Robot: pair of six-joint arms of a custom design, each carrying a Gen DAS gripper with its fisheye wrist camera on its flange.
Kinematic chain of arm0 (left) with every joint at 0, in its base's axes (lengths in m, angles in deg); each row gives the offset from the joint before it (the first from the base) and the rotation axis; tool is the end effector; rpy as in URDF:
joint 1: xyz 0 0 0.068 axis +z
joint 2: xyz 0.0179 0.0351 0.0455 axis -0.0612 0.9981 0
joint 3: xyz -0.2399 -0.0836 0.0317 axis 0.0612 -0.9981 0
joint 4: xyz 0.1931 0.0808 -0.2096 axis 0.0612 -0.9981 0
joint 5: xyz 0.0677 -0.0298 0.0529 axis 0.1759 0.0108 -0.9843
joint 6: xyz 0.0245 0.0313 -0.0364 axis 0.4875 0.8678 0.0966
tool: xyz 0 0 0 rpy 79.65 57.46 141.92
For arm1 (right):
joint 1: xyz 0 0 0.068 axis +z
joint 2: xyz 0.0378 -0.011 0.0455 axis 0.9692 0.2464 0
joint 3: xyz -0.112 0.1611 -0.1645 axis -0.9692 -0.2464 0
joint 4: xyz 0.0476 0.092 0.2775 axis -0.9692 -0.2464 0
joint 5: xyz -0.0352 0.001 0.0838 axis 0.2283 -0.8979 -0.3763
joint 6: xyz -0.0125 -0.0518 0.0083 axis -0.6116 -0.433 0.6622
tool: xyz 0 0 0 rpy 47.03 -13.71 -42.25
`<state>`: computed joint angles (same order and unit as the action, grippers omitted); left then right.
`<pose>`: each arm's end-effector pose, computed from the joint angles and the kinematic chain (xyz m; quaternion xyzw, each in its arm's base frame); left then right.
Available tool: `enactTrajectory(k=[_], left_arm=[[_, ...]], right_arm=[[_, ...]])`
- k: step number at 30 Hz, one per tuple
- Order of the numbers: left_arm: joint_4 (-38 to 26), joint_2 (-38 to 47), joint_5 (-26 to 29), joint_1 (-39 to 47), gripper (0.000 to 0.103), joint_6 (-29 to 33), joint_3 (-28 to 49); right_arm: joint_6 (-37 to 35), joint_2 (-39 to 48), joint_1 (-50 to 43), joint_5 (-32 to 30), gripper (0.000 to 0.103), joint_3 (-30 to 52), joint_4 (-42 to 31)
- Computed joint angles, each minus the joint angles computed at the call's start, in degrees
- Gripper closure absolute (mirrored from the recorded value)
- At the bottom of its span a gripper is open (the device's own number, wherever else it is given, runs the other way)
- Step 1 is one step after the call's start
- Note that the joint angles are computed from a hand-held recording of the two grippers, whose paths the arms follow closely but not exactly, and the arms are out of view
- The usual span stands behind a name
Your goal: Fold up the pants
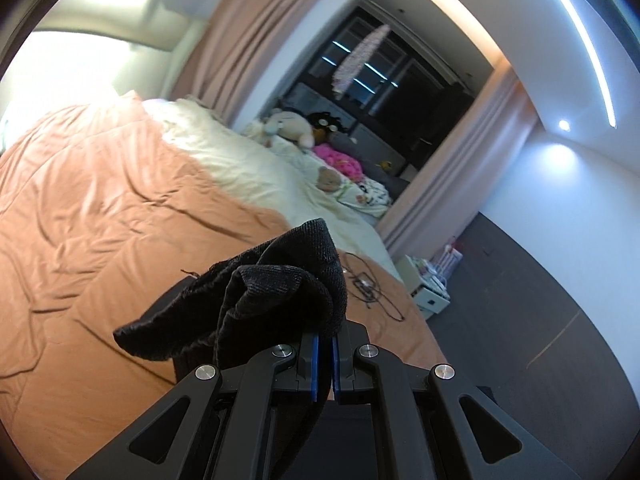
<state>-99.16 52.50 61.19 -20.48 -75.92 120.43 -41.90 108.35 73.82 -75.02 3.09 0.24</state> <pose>0.2546 -0.0805 0.3919 -0.1095 0.8169 -0.2777 0.4936 0.2936 0.0083 0.2781 -0.0525 0.8700 0.2542 0.4192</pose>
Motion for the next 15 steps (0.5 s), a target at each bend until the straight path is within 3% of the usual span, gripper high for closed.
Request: enactTrajectory(k=[9,15], left_arm=[[-1.9,12.3,-8.4,-13.7,0.098,0.6,14.8],[-2.2,20.6,-10.2,-19.8,0.098,0.3,23.2]], right_arm=[[-4.0,-4.9,-14.0,-10.2,0.026,-5.3,-2.3],[-8.6,-7.4,-24.1,-17.0,0.026,-8.2,-5.8]])
